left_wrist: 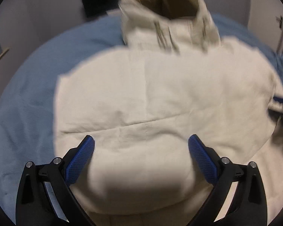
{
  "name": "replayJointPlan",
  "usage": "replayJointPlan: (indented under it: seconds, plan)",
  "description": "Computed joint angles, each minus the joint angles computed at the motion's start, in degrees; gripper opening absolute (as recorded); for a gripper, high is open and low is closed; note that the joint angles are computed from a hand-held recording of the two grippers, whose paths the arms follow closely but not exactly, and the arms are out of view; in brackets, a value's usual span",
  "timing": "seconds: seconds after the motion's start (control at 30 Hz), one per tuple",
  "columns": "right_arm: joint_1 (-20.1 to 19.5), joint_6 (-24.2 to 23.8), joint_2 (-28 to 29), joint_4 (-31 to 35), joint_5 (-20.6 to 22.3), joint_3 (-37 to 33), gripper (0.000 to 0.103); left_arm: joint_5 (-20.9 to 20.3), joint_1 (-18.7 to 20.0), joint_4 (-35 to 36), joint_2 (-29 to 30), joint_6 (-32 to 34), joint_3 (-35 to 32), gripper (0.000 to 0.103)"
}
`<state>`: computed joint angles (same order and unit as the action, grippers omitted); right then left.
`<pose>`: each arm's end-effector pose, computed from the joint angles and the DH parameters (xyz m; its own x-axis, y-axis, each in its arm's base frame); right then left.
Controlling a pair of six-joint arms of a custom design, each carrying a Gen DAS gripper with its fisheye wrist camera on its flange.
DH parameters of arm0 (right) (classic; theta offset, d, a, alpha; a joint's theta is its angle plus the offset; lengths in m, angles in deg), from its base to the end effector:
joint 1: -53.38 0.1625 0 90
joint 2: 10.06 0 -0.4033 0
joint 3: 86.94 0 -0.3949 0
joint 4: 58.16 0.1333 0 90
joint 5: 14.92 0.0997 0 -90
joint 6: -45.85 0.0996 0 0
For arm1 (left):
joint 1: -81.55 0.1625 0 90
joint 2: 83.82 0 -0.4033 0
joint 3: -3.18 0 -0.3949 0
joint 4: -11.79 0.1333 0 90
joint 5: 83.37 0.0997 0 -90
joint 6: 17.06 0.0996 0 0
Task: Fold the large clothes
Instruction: 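Grasp the hood with the right tool and lift it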
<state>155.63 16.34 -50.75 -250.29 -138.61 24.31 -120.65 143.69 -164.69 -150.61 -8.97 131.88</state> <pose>0.1963 -0.5361 0.0346 -0.6722 -0.3168 0.6692 -0.5882 0.7774 -0.2228 -0.0273 -0.5066 0.1714 -0.6234 0.1038 -0.7750 0.5179 0.7974 -0.3098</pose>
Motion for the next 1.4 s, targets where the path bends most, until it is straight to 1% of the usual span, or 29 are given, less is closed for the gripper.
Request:
replayJointPlan:
  seconds: [0.07, 0.1, 0.27, 0.3, 0.33, 0.4, 0.47, 0.5, 0.57, 0.63, 0.7, 0.8, 0.9, 1.0, 1.03, 1.1, 1.17, 1.3, 1.33, 1.4]
  plan:
    - [0.09, 0.68, 0.36, -1.23, -0.62, 0.67, 0.060, -2.73, 1.51, -2.17, -0.11, 0.93, 0.39, 0.097]
    - [0.24, 0.70, 0.66, -1.96, -1.07, 0.87, 0.060, -3.29, 1.81, -1.90, -0.25, 0.63, 0.17, 0.097]
    - [0.12, 0.38, 1.34, -3.18, -1.62, 0.96, 0.060, -1.78, 1.19, -2.68, 0.38, 1.48, 0.10, 0.097]
    - [0.16, 0.09, 1.41, -4.57, -1.39, 1.35, 0.060, -1.55, 0.93, -3.51, 0.48, 1.72, 0.37, 0.098]
    - [0.12, 0.02, 1.44, -5.53, -0.86, 1.42, 0.060, -1.08, 0.46, -3.87, 0.29, 1.70, 0.62, 0.097]
    - [-0.28, 0.92, -0.11, -6.97, 2.18, 3.03, 0.061, 0.45, -1.11, -3.74, -0.62, 1.05, 1.39, 0.096]
    - [-0.58, 2.76, -2.38, -3.75, 4.72, 3.56, 0.062, 0.72, -2.55, -4.98, -1.69, 2.16, 2.43, 0.096]
    - [-0.48, 3.48, -3.07, -2.15, 4.98, 3.29, 0.062, 0.25, -3.03, -4.00, -2.37, 2.90, 2.26, 0.096]
    - [0.30, 4.76, -4.42, 1.67, 5.10, 1.62, 0.062, 0.99, -3.76, -1.47, -2.42, 3.51, 0.68, 0.096]
    - [1.58, 4.76, -4.46, 5.42, 3.60, -1.37, 0.063, 0.75, -3.86, 1.79, -2.74, 2.62, -1.52, 0.096]
    - [2.84, 4.27, -3.55, 8.66, 2.22, -5.20, 0.063, -1.58, -3.48, 4.06, -3.58, 1.86, -4.15, 0.096]
    - [4.12, 2.83, -0.86, 9.36, 1.50, -11.07, 0.063, -2.81, -2.84, 3.64, -3.11, 2.31, -7.76, 0.096]
    - [4.62, 3.07, 3.80, 10.18, 3.03, -20.09, 0.063, -3.27, -1.85, 3.13, -1.20, 2.63, -11.72, 0.096]
    - [4.42, 3.56, 8.50, 11.35, 5.14, -28.42, 0.062, -3.65, -0.55, 0.57, 0.34, 3.43, -13.55, 0.096]
    - [4.36, 3.71, 9.74, 11.55, 5.35, -30.48, 0.062, -4.19, 0.02, 0.97, 0.53, 2.74, -13.98, 0.096]
    - [4.21, 4.76, 13.50, 12.49, 5.12, -36.87, 0.062, -5.90, 1.51, 2.79, 0.71, 0.51, -14.88, 0.096]
    - [4.08, 5.94, 16.54, 14.53, 4.85, -42.42, 0.062, -6.73, 2.62, 3.16, 0.95, 0.02, -15.31, 0.096]
    - [3.98, 5.84, 21.34, 17.83, 4.47, -51.31, 0.062, -6.04, 3.67, 3.40, 1.99, 1.09, -16.55, 0.096]
    - [3.95, 5.55, 22.30, 18.33, 4.44, -53.07, 0.059, -6.15, 3.88, 3.34, 2.01, 1.42, -16.82, 0.096]
    - [3.81, 5.88, 23.54, 20.12, 4.50, -55.74, 0.042, -6.27, 4.12, 3.41, 2.02, 1.87, -17.37, 0.096]
